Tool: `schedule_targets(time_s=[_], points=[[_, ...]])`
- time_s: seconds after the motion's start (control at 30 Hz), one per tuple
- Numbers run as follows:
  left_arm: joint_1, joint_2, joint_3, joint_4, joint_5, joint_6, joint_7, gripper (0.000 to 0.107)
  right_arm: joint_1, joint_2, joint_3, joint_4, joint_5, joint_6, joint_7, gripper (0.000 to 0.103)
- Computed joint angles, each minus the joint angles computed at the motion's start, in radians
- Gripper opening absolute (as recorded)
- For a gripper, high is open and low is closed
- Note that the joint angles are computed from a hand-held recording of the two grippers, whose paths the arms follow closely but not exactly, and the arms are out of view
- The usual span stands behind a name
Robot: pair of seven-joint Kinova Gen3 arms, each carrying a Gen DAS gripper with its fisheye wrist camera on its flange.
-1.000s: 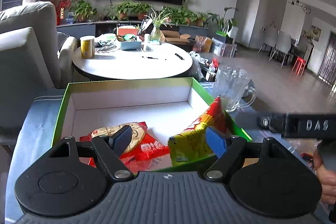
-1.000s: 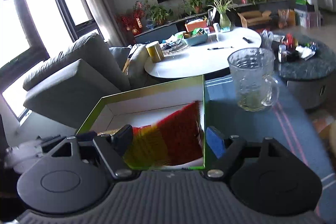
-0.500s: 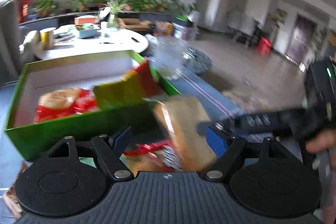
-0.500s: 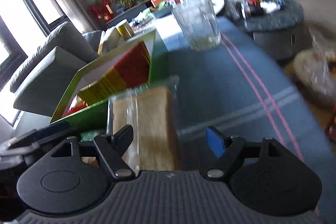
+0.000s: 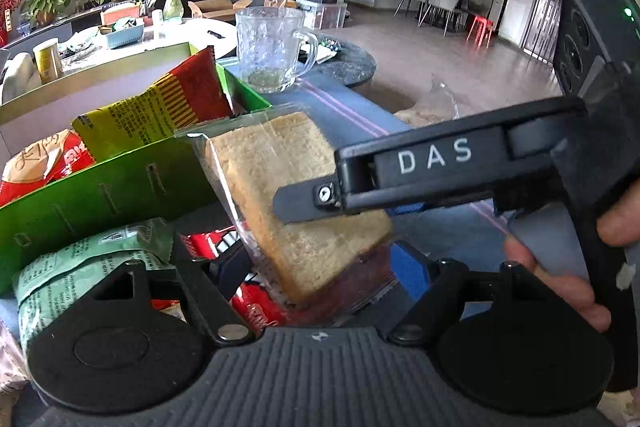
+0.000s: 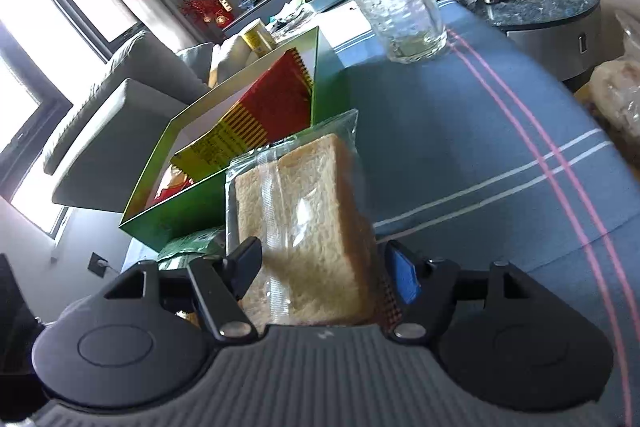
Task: Organize snacks
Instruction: 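Grasp the bagged bread slices with the right tool, then carry the bread slices into the green box and release them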
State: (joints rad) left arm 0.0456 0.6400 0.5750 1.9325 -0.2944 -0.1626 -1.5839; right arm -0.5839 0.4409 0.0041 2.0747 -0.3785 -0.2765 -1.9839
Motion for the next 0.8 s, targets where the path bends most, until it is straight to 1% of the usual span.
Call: schedule_targets(time_s=[0.03,0.07,0.1,0.2,0.23,0.37,0.47,0.53,0.6,0.67,0.7,0.8], points=[[-0.008,-0.003,0.007,0.012,0.002,-0.015,0.005,0.073,0.006,-0.003,-0.009,0.003,0.005,-0.002,-0.002,0.062],[-0.018,-0.008,0.016,0.019,0.0,-0.023,0.013,0.073,-0.007,-0.007,0.0,0.005,-0.007,-0.003,0.008,0.062],[-0.017,-0.016,0.012,0.036,0.003,-0.047,0.021,0.073,-0.023,-0.011,0.011,0.009,-0.019,-0.007,0.014,0.062],[-0.012,-0.053,-0.011,0.096,-0.01,-0.134,0.053,0.073,-0.013,-0.031,-0.017,0.031,-0.014,-0.035,-0.006,0.062],[-0.007,-0.069,-0.023,0.116,-0.015,-0.163,0.062,0.073,-0.034,-0.041,-0.005,0.039,-0.031,-0.048,0.004,0.062],[0.033,-0.144,-0.095,0.21,-0.019,-0.301,0.081,0.073,-0.16,-0.081,0.064,0.067,-0.17,-0.11,0.129,0.062],[0.062,-0.19,-0.152,0.28,-0.017,-0.406,0.096,0.073,-0.203,-0.107,0.06,0.08,-0.248,-0.163,0.214,0.062],[0.087,-0.216,-0.193,0.325,-0.009,-0.469,0.097,0.074,-0.212,-0.117,0.038,0.087,-0.274,-0.197,0.247,0.062],[0.113,-0.239,-0.231,0.357,0.002,-0.509,0.096,0.074,-0.218,-0.123,0.016,0.091,-0.299,-0.226,0.281,0.062],[0.145,-0.258,-0.272,0.376,0.02,-0.528,0.088,0.074,-0.213,-0.122,-0.008,0.087,-0.31,-0.245,0.309,0.062],[0.16,-0.262,-0.291,0.367,0.026,-0.522,0.086,0.074,-0.204,-0.121,-0.022,0.081,-0.309,-0.246,0.318,0.062],[0.179,-0.275,-0.334,0.371,0.03,-0.539,0.103,0.074,-0.149,-0.109,-0.063,0.042,-0.275,-0.221,0.318,0.062]])
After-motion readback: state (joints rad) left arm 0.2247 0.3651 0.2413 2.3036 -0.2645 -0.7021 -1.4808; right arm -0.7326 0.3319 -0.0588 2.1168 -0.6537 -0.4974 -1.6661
